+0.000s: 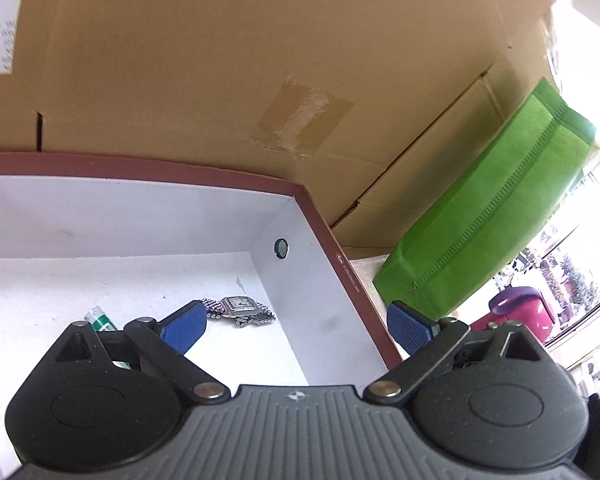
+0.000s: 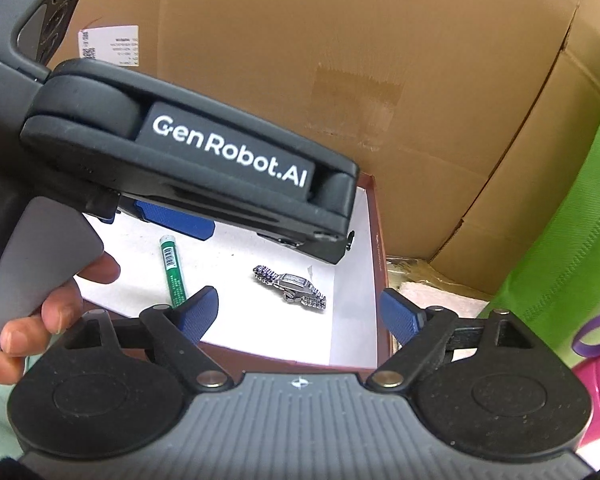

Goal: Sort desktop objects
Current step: 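Withdraw the left tool and move it to the gold cosmetic box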

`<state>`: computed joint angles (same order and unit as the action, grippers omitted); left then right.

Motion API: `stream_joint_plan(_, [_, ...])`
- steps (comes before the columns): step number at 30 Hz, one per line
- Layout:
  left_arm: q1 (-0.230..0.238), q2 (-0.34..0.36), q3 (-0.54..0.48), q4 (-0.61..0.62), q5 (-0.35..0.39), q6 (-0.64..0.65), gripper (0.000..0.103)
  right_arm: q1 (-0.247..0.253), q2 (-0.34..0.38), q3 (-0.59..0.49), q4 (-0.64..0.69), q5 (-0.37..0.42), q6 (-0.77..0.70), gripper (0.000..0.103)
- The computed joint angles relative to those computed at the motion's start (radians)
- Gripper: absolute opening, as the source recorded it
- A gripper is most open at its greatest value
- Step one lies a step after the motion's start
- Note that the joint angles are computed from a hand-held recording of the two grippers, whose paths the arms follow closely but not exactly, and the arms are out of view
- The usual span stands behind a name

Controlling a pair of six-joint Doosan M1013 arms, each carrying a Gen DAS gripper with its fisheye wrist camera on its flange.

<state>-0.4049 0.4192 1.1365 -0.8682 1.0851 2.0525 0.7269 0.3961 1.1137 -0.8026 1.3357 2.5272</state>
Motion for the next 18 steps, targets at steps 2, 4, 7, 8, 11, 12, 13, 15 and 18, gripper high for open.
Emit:
stream_joint_plan(2, [-0.005, -0.012, 0.022, 0.0, -0.03, 0.018, 0.099, 0.005, -0.004, 0.004, -0.012, 0.01, 0.018, 0.086])
stream_joint_plan(4, [-0.002, -0.033, 0.051, -0.005, -0.06, 0.041, 0.099, 0.021, -0.003, -0.007, -0.024, 0.033, 0.037, 0.086])
stream_joint_plan(7, [0.005, -0.061, 0.089, -0.022, -0.093, 0.067, 0.099, 0.041, -0.008, -0.007, -0.04, 0.051, 0.067, 0.086])
stream_joint_plan(8, [0.008, -0.07, 0.101, -0.031, -0.101, 0.075, 0.099, 0.046, -0.008, -0.008, -0.044, 0.054, 0.074, 0.086])
stream_joint_plan(11, [0.016, -0.093, 0.13, -0.046, -0.124, 0.097, 0.099, 0.056, -0.016, 0.014, -0.06, 0.045, 0.103, 0.086])
stream_joint_plan(12, [0.018, -0.102, 0.14, -0.047, -0.131, 0.105, 0.099, 0.058, -0.018, 0.02, -0.063, 0.042, 0.112, 0.086])
stream_joint_plan(13, [0.02, -0.109, 0.15, -0.048, -0.14, 0.115, 0.099, 0.066, -0.017, 0.013, -0.067, 0.05, 0.117, 0.086])
stream_joint_plan(15, [0.023, -0.127, 0.173, -0.056, -0.165, 0.142, 0.099, 0.076, -0.018, 0.013, -0.076, 0.053, 0.132, 0.086])
stream_joint_plan(18, [0.032, -0.158, 0.212, -0.072, -0.202, 0.188, 0.099, 0.092, -0.019, 0.011, -0.092, 0.06, 0.152, 0.086])
